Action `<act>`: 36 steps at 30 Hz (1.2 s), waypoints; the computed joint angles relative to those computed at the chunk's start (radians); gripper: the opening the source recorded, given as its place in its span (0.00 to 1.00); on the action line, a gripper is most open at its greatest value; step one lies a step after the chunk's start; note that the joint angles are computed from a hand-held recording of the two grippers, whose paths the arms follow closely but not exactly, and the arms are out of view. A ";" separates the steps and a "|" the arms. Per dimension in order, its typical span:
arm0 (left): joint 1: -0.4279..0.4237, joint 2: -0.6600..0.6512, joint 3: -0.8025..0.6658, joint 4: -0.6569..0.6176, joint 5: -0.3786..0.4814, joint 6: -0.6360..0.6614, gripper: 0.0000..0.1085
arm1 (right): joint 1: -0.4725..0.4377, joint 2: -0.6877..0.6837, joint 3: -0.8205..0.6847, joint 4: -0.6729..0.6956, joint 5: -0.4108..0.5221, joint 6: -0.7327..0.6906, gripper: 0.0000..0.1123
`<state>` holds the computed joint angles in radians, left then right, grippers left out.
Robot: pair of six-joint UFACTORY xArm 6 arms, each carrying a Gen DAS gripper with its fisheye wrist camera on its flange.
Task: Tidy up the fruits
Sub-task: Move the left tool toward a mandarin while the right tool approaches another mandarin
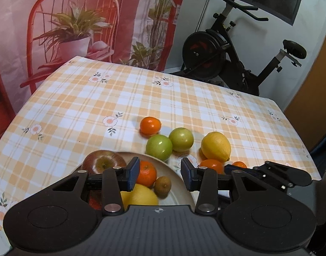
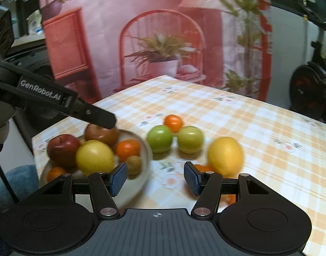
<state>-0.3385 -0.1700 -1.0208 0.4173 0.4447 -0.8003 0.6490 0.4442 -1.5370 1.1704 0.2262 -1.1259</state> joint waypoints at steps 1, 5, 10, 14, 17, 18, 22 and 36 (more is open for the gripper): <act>-0.001 0.005 -0.006 0.002 0.002 0.000 0.41 | -0.004 -0.004 0.006 0.013 -0.008 -0.007 0.49; -0.007 0.026 -0.029 0.016 0.012 -0.006 0.41 | -0.022 -0.014 0.025 0.070 -0.041 -0.048 0.49; -0.014 0.046 -0.053 0.034 0.027 -0.016 0.41 | -0.039 -0.018 0.039 0.131 -0.060 -0.089 0.49; -0.018 0.056 -0.065 0.056 0.027 -0.031 0.41 | -0.051 -0.022 0.053 0.162 -0.068 -0.118 0.49; -0.025 0.066 -0.072 0.063 0.023 -0.028 0.41 | -0.058 -0.025 0.066 0.173 -0.073 -0.131 0.49; -0.026 0.073 -0.079 0.061 0.023 -0.022 0.41 | -0.060 -0.024 0.069 0.169 -0.077 -0.126 0.48; -0.035 0.089 -0.089 0.055 0.022 -0.007 0.41 | -0.068 -0.019 0.074 0.188 -0.092 -0.134 0.44; -0.057 0.149 -0.143 0.118 0.019 -0.049 0.41 | -0.105 0.031 0.033 0.221 -0.071 -0.159 0.39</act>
